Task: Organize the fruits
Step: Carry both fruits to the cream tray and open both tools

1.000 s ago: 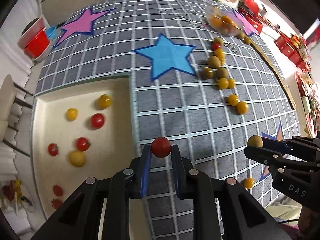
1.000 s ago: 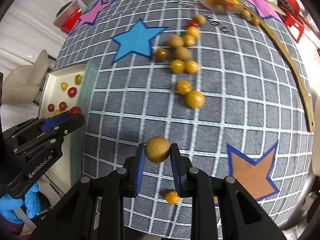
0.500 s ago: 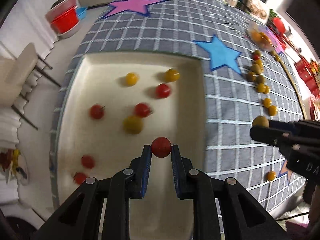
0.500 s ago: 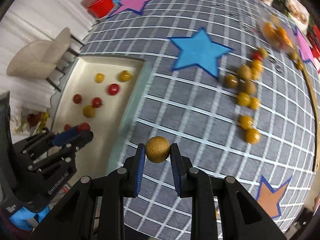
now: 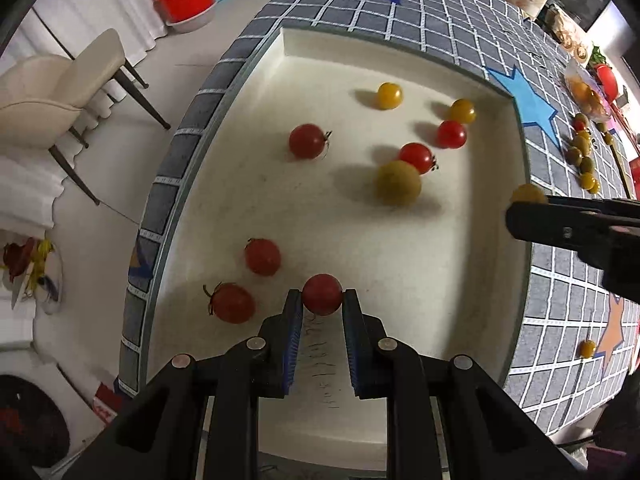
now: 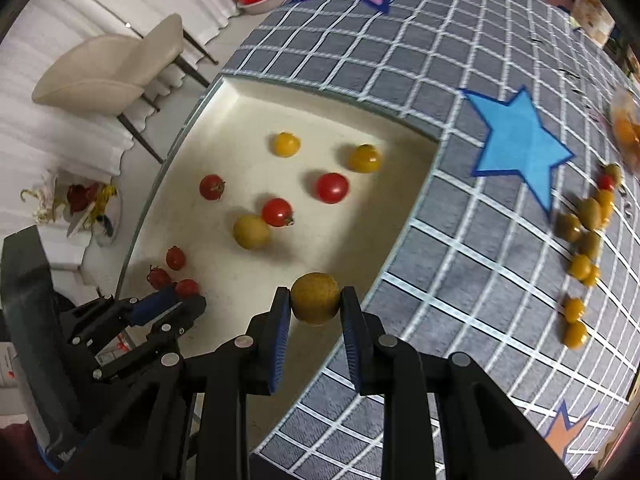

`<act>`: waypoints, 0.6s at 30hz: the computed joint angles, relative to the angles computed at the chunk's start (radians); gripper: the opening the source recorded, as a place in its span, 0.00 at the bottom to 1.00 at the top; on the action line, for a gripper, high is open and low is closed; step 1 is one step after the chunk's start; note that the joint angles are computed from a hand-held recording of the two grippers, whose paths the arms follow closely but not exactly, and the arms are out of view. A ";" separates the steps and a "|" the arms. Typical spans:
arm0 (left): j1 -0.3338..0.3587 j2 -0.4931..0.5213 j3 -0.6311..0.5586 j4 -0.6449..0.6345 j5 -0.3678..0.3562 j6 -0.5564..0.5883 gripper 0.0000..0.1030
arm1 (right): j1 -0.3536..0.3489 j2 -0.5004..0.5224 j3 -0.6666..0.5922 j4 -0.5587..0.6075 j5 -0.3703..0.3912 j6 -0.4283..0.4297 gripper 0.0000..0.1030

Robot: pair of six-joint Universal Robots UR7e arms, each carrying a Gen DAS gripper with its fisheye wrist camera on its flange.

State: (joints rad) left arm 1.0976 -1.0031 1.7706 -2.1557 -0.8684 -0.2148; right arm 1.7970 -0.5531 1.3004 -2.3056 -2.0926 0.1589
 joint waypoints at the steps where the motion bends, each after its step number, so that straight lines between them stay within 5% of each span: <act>1: 0.002 0.001 0.001 0.000 0.000 -0.002 0.21 | -0.001 0.014 -0.017 0.017 -0.002 -0.003 0.27; 18: -0.003 0.010 0.011 -0.007 0.017 0.010 0.22 | -0.015 0.144 -0.185 0.147 -0.053 0.004 0.27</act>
